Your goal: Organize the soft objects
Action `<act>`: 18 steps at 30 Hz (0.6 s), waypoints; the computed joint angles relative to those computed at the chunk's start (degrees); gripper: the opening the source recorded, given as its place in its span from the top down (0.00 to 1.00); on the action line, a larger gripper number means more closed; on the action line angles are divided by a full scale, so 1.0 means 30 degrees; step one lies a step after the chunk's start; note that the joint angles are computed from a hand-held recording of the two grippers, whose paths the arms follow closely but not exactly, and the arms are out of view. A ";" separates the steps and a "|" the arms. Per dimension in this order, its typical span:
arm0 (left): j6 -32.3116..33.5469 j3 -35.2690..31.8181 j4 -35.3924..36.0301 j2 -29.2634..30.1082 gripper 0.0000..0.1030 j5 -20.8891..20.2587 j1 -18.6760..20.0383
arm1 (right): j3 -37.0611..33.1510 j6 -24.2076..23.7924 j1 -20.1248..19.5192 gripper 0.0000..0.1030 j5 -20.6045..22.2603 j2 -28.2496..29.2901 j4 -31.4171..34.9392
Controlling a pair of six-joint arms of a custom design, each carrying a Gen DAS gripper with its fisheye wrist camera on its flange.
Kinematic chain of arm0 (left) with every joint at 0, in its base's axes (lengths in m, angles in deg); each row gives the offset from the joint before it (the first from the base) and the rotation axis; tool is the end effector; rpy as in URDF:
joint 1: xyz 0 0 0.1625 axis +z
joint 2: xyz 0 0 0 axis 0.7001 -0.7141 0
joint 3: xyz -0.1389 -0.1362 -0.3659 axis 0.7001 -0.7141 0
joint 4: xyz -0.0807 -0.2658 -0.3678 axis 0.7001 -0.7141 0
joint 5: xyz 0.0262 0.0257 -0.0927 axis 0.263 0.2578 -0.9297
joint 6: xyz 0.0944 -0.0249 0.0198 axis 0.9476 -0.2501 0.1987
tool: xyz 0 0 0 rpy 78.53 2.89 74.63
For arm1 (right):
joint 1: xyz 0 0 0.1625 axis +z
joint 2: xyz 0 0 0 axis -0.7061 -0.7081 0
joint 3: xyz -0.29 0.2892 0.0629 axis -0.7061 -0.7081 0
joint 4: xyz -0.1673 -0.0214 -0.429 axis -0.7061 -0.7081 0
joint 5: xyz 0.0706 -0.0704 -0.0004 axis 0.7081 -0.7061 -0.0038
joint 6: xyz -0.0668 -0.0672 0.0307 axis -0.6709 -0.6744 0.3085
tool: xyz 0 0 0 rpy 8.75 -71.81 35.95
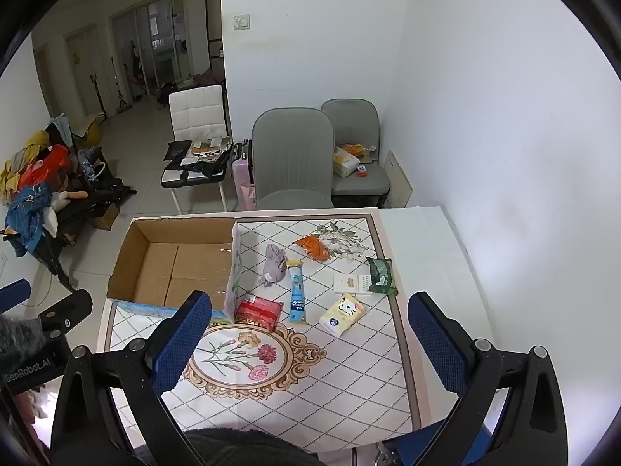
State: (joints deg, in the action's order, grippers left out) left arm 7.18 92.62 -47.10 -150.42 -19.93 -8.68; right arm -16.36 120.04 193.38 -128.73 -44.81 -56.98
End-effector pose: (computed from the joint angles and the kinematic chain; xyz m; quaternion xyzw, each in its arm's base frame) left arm -0.3269 -0.4742 0.4968 0.3413 0.8820 -0.1344 0.2959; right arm 0.5982 -0.3084 0.2657 -0.1601 -0.7777 0.3913 0.4653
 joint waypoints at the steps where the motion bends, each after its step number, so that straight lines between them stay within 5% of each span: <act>1: 0.0003 0.0019 -0.0040 -0.0009 0.00 0.0013 -0.0008 | -0.0035 0.0008 0.0000 0.00 0.0044 0.0021 0.0048; 18: 0.0053 0.0187 -0.0147 -0.0227 0.00 -0.0130 -0.0096 | -0.0257 0.0208 0.0144 0.00 0.0063 0.0196 0.0318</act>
